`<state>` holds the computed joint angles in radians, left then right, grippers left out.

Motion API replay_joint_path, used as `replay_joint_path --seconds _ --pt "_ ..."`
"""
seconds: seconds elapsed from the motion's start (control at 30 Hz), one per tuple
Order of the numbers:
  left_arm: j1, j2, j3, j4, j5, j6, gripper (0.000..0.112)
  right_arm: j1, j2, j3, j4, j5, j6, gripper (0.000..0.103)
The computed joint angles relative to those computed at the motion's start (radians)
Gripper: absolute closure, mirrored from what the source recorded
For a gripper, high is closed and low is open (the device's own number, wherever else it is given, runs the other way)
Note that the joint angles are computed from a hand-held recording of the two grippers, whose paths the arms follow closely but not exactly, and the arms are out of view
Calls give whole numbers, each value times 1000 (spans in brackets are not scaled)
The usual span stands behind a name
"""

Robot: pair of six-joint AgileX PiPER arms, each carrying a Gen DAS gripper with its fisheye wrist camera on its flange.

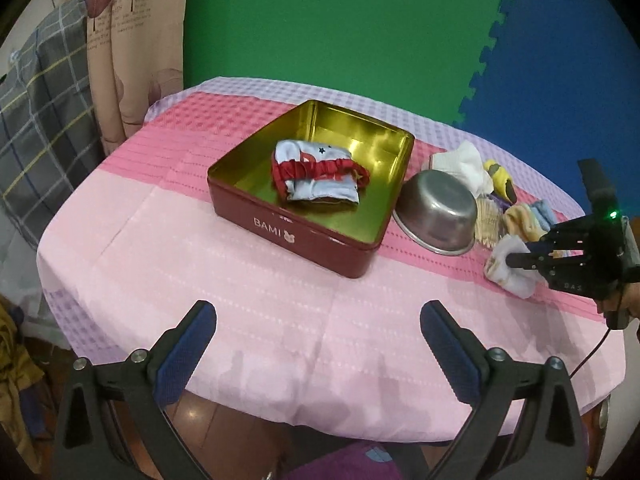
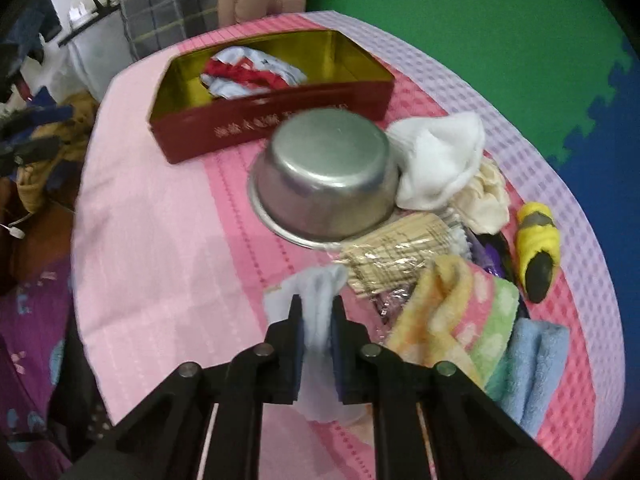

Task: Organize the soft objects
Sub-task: 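Grasp a white sock with the right tool and drop it into the tin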

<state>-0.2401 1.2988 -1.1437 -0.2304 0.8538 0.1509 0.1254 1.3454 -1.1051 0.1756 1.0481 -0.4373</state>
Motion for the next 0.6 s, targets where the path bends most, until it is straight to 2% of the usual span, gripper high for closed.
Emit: replay_joint_path --seconds 0.07,0.1,0.2,0.3,0.37,0.43,0.53,0.6 --pt "-12 -10 9 20 -15 -14 11 17 -17 -13 -1 17 38 92" --pt "-33 -10 -4 81 14 -66 11 20 -28 -27 16 27 59 92" --pt "-59 -28 15 141 -21 -108 11 24 -31 -109 90 41 103 92" --pt "-44 -33 28 133 -41 -100 11 25 35 -241 182 34 160 92" --pt "-41 -42 45 152 -65 -112 11 35 121 -355 216 12 223 92" --pt "-49 -59 69 196 -100 -142 11 79 230 -493 172 -7 297 92" --pt "-56 -67 85 233 -124 -159 11 128 406 -715 95 24 382 92" --pt "-61 -66 90 254 -136 -164 11 152 551 -894 28 75 441 92"
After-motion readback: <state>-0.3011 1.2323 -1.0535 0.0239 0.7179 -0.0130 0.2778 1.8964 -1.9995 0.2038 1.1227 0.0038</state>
